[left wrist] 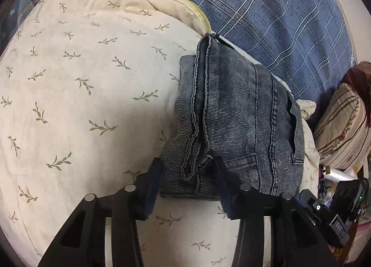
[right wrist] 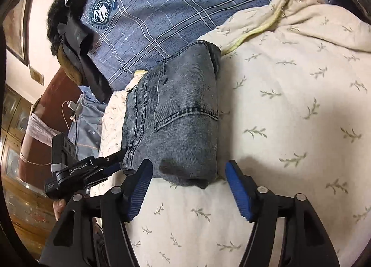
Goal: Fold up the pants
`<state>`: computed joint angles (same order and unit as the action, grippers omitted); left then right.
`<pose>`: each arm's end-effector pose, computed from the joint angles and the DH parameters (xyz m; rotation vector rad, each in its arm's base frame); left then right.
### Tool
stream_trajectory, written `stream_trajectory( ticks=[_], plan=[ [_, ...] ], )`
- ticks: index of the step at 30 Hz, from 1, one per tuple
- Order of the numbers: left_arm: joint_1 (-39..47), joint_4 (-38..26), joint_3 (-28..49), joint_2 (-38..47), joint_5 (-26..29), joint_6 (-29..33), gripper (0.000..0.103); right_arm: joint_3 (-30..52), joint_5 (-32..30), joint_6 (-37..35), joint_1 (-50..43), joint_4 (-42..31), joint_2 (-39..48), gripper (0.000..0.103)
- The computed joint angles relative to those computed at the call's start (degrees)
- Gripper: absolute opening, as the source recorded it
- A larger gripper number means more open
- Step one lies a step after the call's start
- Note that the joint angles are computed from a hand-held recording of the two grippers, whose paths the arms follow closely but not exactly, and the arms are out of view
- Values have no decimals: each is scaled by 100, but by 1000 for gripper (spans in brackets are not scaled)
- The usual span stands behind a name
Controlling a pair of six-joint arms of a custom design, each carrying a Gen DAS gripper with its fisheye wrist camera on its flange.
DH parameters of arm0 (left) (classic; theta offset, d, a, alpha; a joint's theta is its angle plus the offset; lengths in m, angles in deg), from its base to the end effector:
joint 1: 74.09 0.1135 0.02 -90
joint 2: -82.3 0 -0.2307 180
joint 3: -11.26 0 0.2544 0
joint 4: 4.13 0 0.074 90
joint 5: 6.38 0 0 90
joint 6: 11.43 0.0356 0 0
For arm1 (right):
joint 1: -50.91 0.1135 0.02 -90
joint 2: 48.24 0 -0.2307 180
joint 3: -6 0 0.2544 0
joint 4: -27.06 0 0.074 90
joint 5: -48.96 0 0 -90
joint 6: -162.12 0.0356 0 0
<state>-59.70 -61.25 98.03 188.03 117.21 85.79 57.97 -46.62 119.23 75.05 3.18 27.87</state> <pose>0.3421 0.0674 0.1523 -0.0696 2.7044 -0.7396 0.2449 0.1136 0.1521 0.4556 2.4793 0.6631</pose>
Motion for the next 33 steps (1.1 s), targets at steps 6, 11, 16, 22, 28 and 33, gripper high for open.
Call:
stream_trajectory(
  ticks=[6, 11, 16, 22, 28, 33],
  plan=[
    [69, 78, -57, -258, 275, -79, 17, 307, 269, -190, 233, -281, 267, 29],
    [-263, 398, -257, -234, -418, -102, 21, 641, 517, -313, 382, -620, 722, 28],
    [-498, 958, -763, -654, -744, -284, 29, 801, 957, -410, 597, -803, 822, 35],
    [-737, 2081, -1895, -1459, -1430, -274, 57, 319, 595, 193, 480, -354, 579, 65],
    [-542, 2279, -3719, -3057, -1411, -117, 66, -104, 1848, 1196, 1857, -656, 125, 75],
    [-1384, 2266, -5256, -5091, -2608, 26, 80, 579, 2569, 1788, 2846, -1747, 697, 85]
  ],
)
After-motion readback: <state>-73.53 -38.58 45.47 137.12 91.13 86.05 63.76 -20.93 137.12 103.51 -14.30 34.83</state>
